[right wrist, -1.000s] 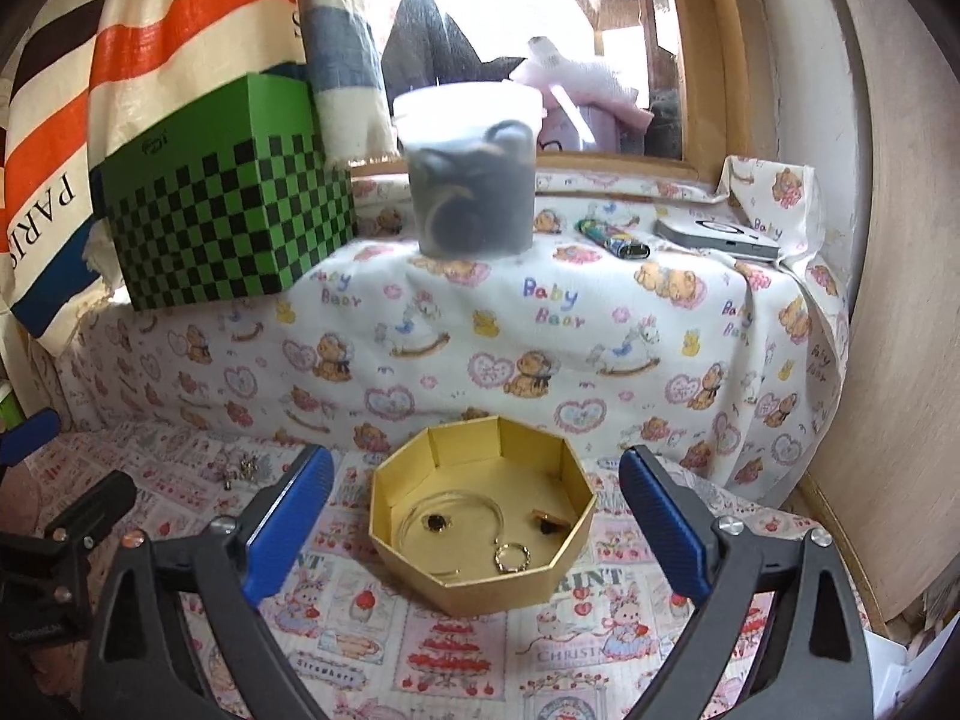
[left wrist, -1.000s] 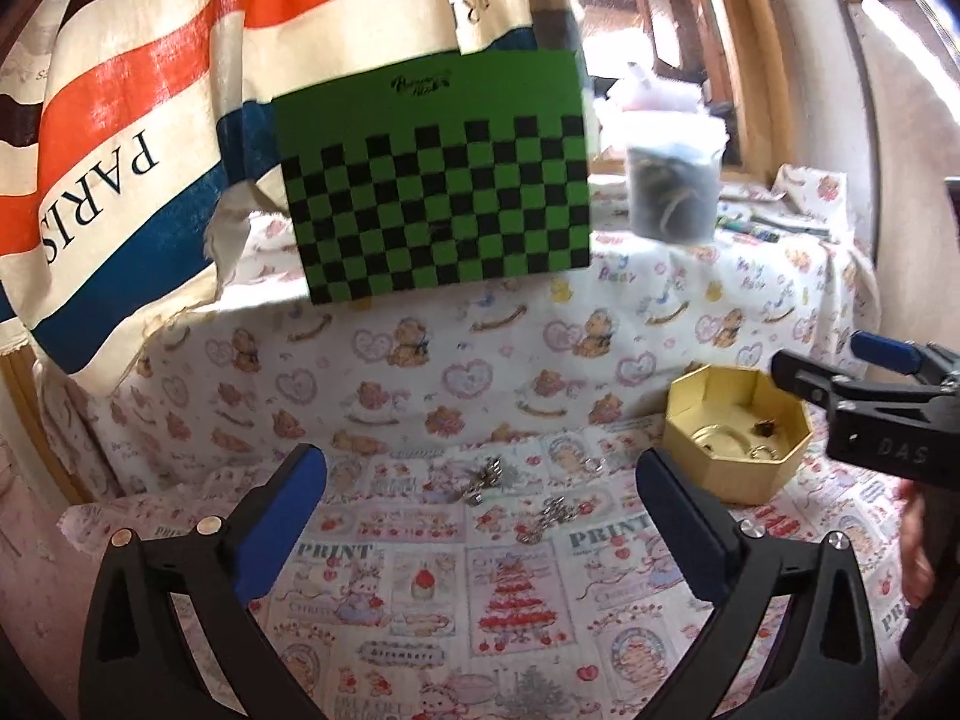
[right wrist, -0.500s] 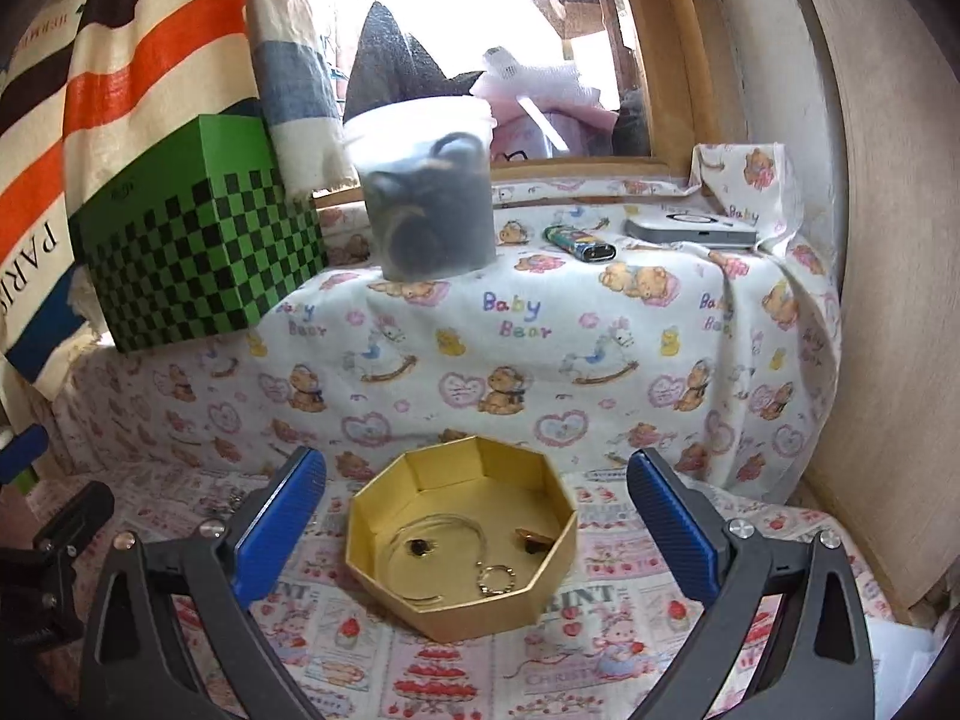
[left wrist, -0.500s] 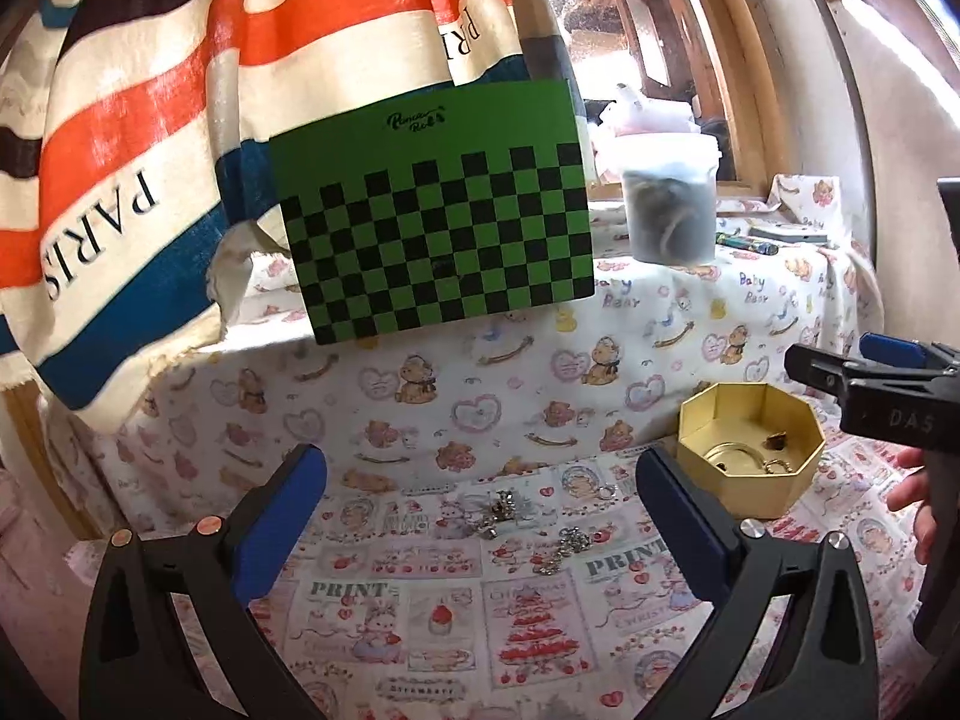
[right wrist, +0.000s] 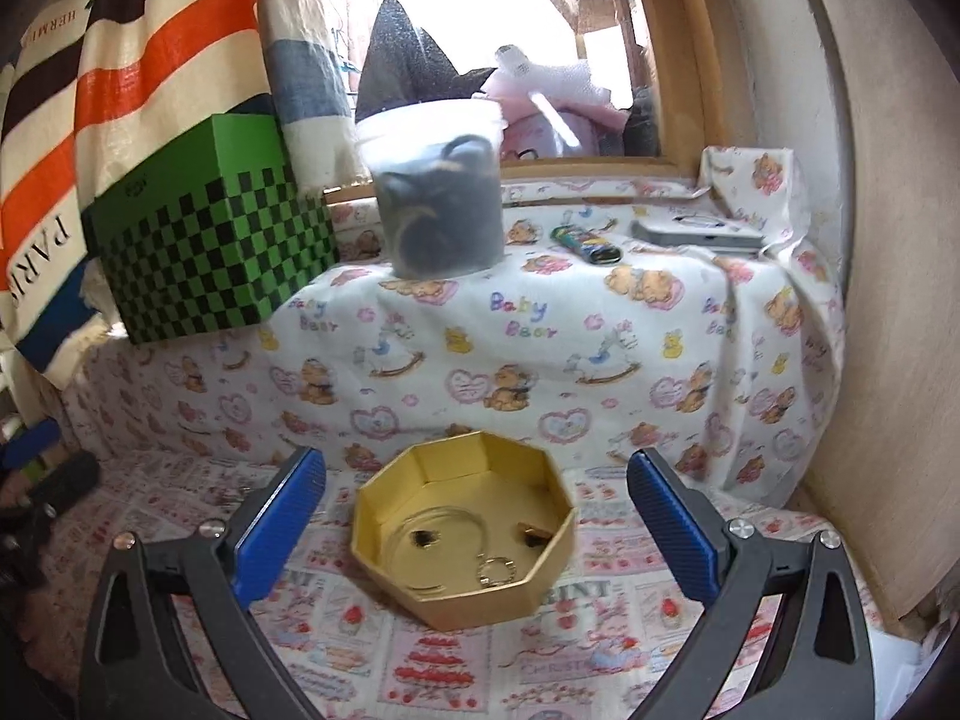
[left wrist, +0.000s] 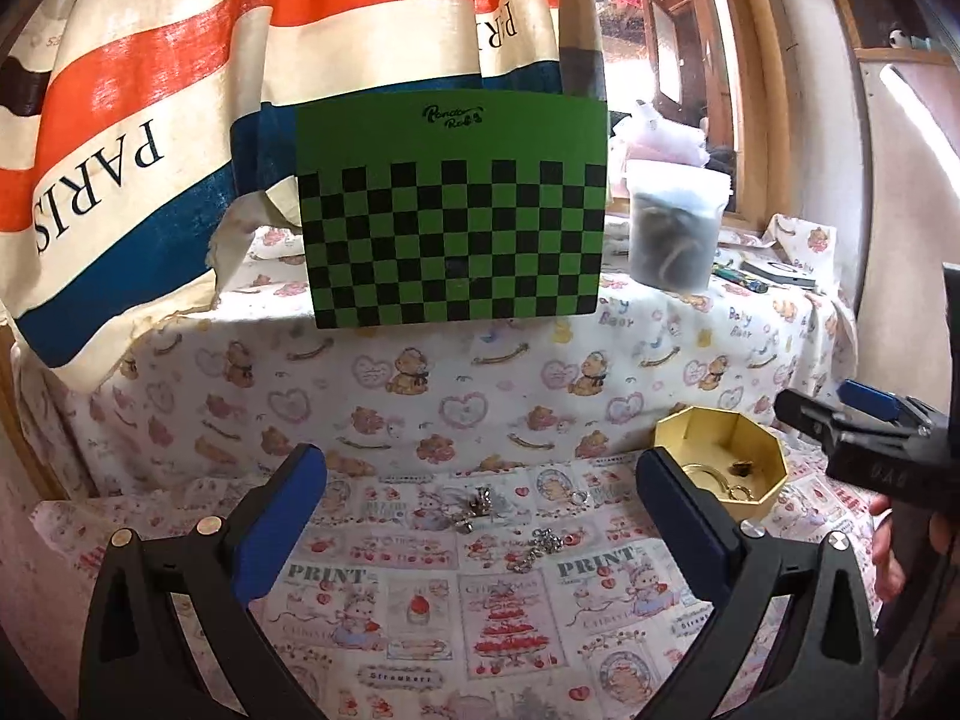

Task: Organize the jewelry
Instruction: 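Raise both open tools away from the gold box, then lower the left tool onto the silver charm pile and close its fingers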

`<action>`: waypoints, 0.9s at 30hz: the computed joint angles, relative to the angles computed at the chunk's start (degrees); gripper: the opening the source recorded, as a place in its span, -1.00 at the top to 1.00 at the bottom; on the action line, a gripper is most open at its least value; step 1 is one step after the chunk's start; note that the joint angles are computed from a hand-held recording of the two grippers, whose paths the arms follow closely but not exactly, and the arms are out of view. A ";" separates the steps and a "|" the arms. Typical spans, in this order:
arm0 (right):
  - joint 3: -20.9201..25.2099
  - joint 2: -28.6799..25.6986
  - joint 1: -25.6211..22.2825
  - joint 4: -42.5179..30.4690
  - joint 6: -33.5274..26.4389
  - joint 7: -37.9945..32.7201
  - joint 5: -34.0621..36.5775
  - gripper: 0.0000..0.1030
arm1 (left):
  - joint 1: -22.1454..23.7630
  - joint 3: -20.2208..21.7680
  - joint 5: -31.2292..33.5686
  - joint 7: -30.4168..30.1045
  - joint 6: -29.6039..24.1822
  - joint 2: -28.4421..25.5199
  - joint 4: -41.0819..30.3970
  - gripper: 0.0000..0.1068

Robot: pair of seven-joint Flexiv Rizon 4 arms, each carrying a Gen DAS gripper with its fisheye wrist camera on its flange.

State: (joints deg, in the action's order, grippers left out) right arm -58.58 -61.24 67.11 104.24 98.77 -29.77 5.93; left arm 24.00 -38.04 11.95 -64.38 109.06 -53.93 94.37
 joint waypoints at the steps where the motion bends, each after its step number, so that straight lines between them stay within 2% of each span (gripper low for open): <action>1: -0.91 -0.67 0.58 0.01 -0.82 0.12 -0.08 -0.95 | -1.30 1.57 -1.04 -0.23 -0.54 0.86 -0.33 -0.92; 5: -2.27 -1.80 1.41 0.03 -1.92 0.09 -1.45 -0.95 | -5.89 6.25 -6.59 0.51 -7.63 3.67 -2.53 -0.90; 8: -3.15 -2.58 2.09 0.19 -1.53 0.77 -1.10 -0.95 | -6.17 5.02 -10.31 3.48 -15.58 3.41 -5.01 -0.71; 11: -2.81 -2.30 1.92 0.17 -1.31 0.71 -1.01 -0.95 | -9.94 9.26 -14.91 3.48 -22.53 3.64 -8.56 -0.48; 13: -2.11 -1.82 1.41 0.01 -1.64 0.88 -1.01 -0.95 | -12.24 11.97 -17.81 2.99 -27.48 3.03 -11.45 -0.40; 16: -1.35 -1.32 0.67 -0.11 -2.10 1.27 -1.37 -0.95 | -16.83 17.95 -20.35 1.53 -33.42 1.43 -16.49 -0.07; 18: -0.95 -1.00 0.23 -0.15 -2.42 1.52 -1.81 -0.94 | -20.18 22.62 -20.99 0.30 -36.03 0.07 -19.94 0.30; 20: -0.10 -0.29 -0.41 -0.16 -2.34 1.53 -2.31 -0.86 | -22.34 25.65 -22.06 -0.33 -37.91 -1.41 -22.70 0.32; 25: 2.34 1.50 -2.12 -0.54 -2.32 0.61 -3.72 -0.62 | -24.69 29.49 -26.24 -0.86 -41.52 -4.40 -27.01 0.32; 27: 3.06 2.01 -2.65 -0.77 -2.75 0.21 -4.49 -0.49 | -25.45 30.87 -26.77 -1.04 -42.24 -5.13 -27.92 0.41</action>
